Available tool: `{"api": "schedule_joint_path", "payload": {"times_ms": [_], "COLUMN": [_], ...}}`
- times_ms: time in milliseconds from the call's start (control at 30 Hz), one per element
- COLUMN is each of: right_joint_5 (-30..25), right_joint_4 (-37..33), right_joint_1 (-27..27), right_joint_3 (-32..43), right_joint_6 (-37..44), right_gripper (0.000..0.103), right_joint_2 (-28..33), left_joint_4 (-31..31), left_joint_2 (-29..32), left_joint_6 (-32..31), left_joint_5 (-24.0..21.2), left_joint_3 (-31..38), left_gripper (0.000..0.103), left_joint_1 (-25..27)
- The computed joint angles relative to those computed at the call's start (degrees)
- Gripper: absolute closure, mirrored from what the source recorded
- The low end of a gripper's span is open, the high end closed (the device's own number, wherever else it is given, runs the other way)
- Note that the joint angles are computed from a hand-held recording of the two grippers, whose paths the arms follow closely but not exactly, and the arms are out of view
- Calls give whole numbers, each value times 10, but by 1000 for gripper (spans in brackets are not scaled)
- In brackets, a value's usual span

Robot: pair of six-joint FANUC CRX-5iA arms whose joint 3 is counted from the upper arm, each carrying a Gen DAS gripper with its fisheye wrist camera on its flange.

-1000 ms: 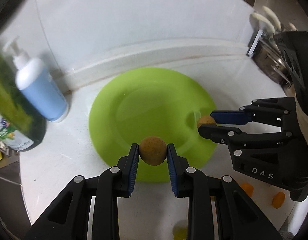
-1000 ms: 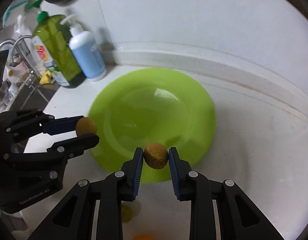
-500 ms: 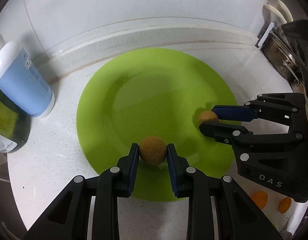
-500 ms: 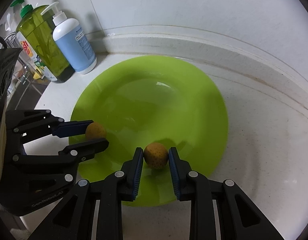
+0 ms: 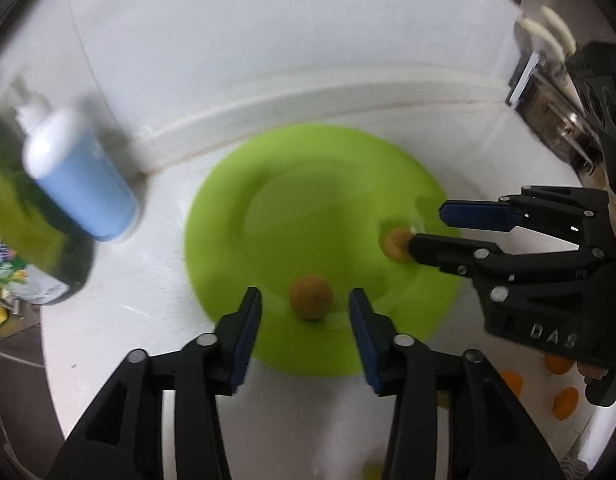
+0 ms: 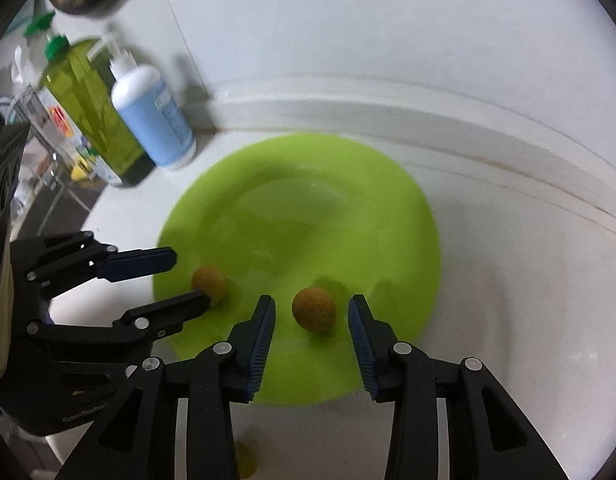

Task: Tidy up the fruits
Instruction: 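Move both tools back to the fruits and grasp an orange with the right tool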

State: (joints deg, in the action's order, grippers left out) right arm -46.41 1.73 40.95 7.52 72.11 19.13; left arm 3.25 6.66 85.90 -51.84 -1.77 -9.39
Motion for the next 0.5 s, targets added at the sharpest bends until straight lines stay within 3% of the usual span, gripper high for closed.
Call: {"api": "schedule_joint_path", "payload": {"times_ms": [133,233,400,500], "right_joint_5": [54,102,113,90], "right_joint_4": [85,223,365,449], "right_joint_1": [23,52,76,95], "right_joint_3": [-84,-187,-298,-359], "right_joint_6": [-88,-220,-371,-469], "right_gripper": [59,52,43,42], "right_joint_2": [-64,-134,-224,-273], "left_joint_4": [-3,-8,-14,-52], "left_joint_2": [-69,-114,-181,-217], "left_joint_6": [7,16,26,64], "left_joint_5": [36,56,84,88], "left_joint_3": [-47,-75,-127,-148], "left_gripper": [39,35,32,32], "left_joint_1": [-5,-18,-39,-65]}}
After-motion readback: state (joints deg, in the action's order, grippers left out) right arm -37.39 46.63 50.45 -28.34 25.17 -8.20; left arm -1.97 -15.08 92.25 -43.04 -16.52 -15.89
